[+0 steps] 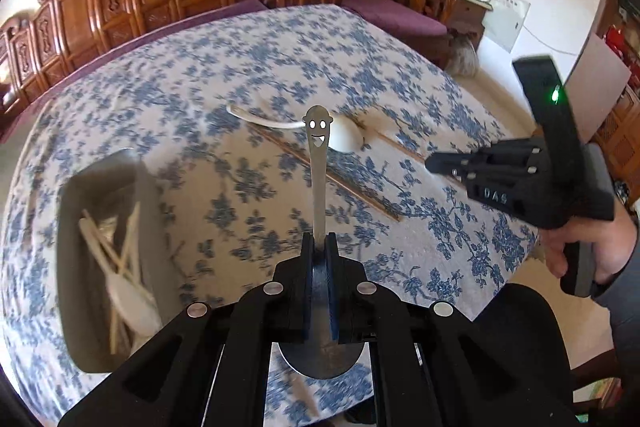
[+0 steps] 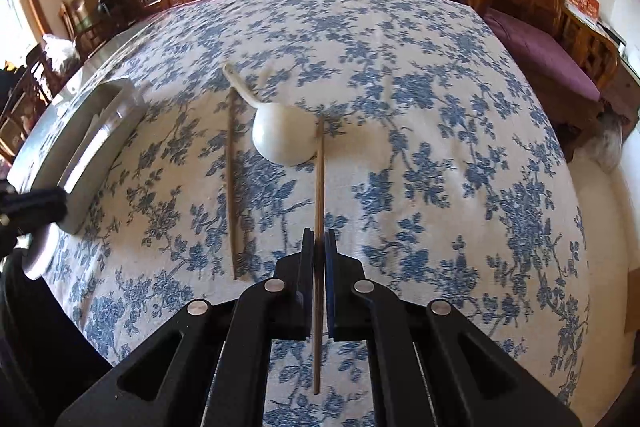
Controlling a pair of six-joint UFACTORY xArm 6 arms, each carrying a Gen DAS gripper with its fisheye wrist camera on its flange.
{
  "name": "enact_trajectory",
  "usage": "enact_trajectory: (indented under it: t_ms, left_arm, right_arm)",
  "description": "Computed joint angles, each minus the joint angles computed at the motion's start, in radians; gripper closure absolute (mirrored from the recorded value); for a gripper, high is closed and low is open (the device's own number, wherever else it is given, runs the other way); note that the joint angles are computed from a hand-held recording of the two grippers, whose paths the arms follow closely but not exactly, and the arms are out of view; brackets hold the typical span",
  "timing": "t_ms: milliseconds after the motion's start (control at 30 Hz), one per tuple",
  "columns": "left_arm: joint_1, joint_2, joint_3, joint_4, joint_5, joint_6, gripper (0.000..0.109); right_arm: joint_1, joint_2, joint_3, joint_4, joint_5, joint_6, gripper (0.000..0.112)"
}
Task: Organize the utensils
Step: 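Carry the metal spoon into the tray and release it with the left gripper while the right holds the chopstick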
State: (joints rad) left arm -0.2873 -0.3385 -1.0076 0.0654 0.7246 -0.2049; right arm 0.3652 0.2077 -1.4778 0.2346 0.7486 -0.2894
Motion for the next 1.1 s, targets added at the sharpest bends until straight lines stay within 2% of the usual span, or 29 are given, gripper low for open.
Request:
enact_trajectory:
  t_ms: [433, 633, 1100]
  left_arm:
    - [0.14, -0.103, 0.044, -0.012, 0.019, 0.009, 0.104]
    - [0.217, -0.118, 0.055, -0.013, 0.022, 0.022, 0.104]
    - [0.308, -0.108, 0.091, 0.003, 0.013, 0.024, 0.104]
  right_arm:
    - [-0.015, -0.029, 0.02, -0.062, -0.072, 0.06, 0.107]
    - [-0.012, -0.046, 0.015, -0.029, -0.085, 0.035, 0.107]
    - [0.064, -0.112, 0.024, 0.084, -0.104, -0.064, 0.107]
